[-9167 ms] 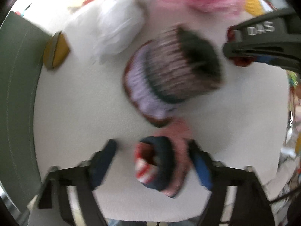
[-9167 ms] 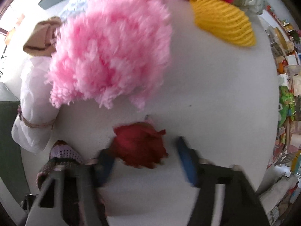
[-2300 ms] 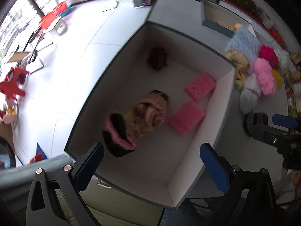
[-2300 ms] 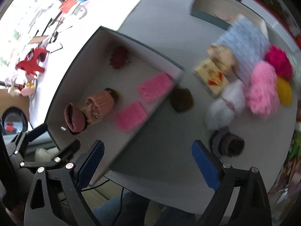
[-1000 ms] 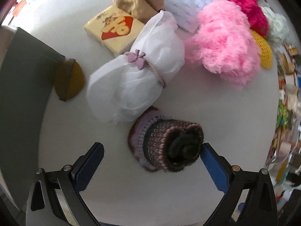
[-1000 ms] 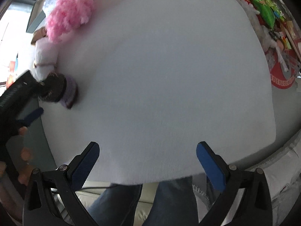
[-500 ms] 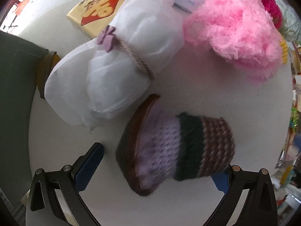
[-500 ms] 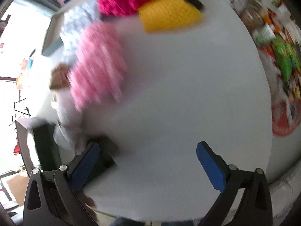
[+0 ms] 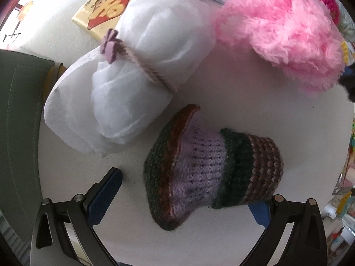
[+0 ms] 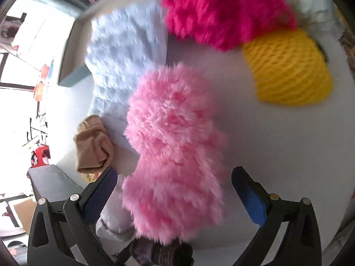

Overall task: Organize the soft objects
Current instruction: 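Grasp the purple-brown knitted hat with the left tool while the right tool grasps the fluffy pink scarf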

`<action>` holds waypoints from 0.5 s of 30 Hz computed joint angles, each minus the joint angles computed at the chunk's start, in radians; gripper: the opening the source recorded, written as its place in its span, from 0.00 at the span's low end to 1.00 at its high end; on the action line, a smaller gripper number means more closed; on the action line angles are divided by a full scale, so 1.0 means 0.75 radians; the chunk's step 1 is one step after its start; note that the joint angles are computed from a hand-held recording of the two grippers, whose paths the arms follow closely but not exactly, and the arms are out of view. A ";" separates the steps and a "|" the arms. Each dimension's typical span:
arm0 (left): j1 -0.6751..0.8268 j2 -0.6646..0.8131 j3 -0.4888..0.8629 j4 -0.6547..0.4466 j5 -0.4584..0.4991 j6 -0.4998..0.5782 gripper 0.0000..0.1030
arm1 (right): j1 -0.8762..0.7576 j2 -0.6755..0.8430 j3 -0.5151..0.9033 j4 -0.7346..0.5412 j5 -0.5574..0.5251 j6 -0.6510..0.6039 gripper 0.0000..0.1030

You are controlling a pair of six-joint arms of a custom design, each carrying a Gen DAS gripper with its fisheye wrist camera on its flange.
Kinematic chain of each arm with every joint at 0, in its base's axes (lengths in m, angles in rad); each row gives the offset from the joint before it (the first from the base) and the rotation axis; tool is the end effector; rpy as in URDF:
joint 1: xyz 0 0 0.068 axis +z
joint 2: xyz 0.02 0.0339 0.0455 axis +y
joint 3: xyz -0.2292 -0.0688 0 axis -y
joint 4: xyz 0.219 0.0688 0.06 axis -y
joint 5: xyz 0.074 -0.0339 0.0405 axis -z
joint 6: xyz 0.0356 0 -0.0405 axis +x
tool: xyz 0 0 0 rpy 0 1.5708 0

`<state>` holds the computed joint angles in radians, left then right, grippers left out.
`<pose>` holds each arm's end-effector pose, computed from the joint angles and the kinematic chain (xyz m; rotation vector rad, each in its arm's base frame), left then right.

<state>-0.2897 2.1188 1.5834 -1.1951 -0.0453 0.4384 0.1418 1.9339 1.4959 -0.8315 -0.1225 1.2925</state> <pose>0.3272 -0.0959 0.1408 -1.0656 -2.7815 -0.0496 0.3534 0.0548 0.1848 1.5895 2.5015 0.4327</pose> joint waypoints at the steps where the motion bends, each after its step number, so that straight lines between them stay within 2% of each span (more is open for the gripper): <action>1: 0.009 0.017 0.029 -0.010 0.007 0.010 1.00 | -0.005 0.007 -0.015 0.030 -0.027 -0.001 1.00; 3: 0.033 0.020 0.057 -0.024 0.026 0.034 1.00 | -0.014 0.027 -0.023 0.067 -0.050 0.002 0.98; 5: 0.054 -0.017 0.046 -0.010 0.032 0.056 1.00 | -0.015 0.020 -0.016 0.038 -0.028 -0.002 0.85; 6: 0.056 -0.046 0.026 0.006 0.036 0.067 1.00 | -0.014 0.006 -0.020 0.016 -0.018 -0.015 0.53; 7: 0.056 -0.069 0.012 0.018 0.044 0.076 1.00 | -0.020 -0.005 -0.025 -0.004 -0.030 -0.030 0.39; 10: 0.053 -0.127 -0.011 0.039 0.074 0.092 1.00 | -0.025 -0.158 -0.222 0.087 -0.084 0.010 0.37; 13: 0.039 -0.131 0.005 0.037 0.106 0.064 0.98 | 0.031 -0.312 -0.378 0.088 -0.061 0.053 0.37; 14: 0.040 -0.121 0.014 0.030 0.114 0.048 0.88 | 0.055 -0.374 -0.442 0.097 -0.059 0.085 0.37; 15: 0.039 -0.086 0.046 0.000 0.132 0.024 0.72 | 0.071 -0.420 -0.487 0.102 -0.061 0.115 0.38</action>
<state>-0.2605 2.0540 1.6177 -1.1947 0.0535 0.4567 0.1948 1.6185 1.1309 -0.7548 -0.1679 1.3786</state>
